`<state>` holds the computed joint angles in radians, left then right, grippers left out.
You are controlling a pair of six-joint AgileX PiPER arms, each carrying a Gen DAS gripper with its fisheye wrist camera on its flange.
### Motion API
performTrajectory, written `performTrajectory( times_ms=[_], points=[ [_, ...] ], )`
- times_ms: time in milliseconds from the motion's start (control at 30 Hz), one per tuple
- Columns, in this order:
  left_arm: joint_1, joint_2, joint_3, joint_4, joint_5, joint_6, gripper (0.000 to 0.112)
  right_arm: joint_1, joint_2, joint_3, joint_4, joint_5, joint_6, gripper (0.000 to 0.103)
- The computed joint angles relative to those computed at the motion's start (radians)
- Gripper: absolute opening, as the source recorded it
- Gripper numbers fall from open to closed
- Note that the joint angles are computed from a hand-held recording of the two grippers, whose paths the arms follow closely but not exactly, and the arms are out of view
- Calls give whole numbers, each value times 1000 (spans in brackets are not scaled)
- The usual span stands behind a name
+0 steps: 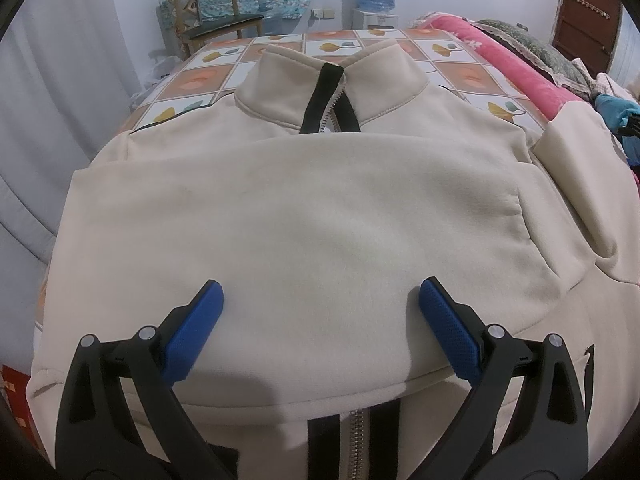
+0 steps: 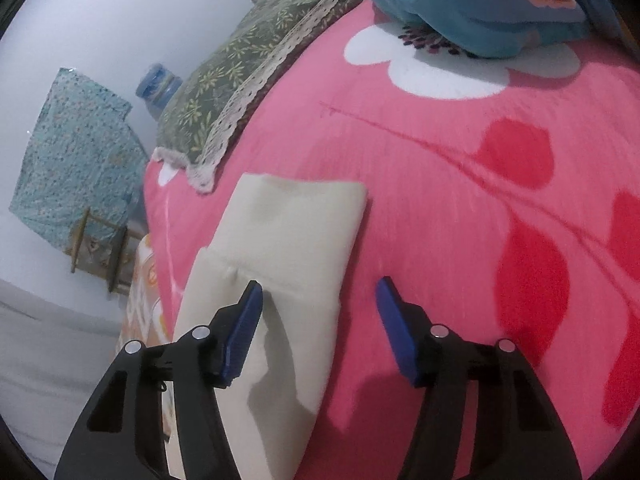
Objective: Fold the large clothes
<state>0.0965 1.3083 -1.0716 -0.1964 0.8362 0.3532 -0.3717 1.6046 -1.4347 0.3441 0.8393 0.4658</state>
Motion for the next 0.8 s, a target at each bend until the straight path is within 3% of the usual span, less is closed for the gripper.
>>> performTrajectory(
  times_ms=[367,800],
  points=[
    [0,0,0,0,0,-1,95,5,51,-73,-88,18,61,38],
    [-2,0,0,2,0,-4,95,38,66,-112,-191,63,89,33]
  ],
)
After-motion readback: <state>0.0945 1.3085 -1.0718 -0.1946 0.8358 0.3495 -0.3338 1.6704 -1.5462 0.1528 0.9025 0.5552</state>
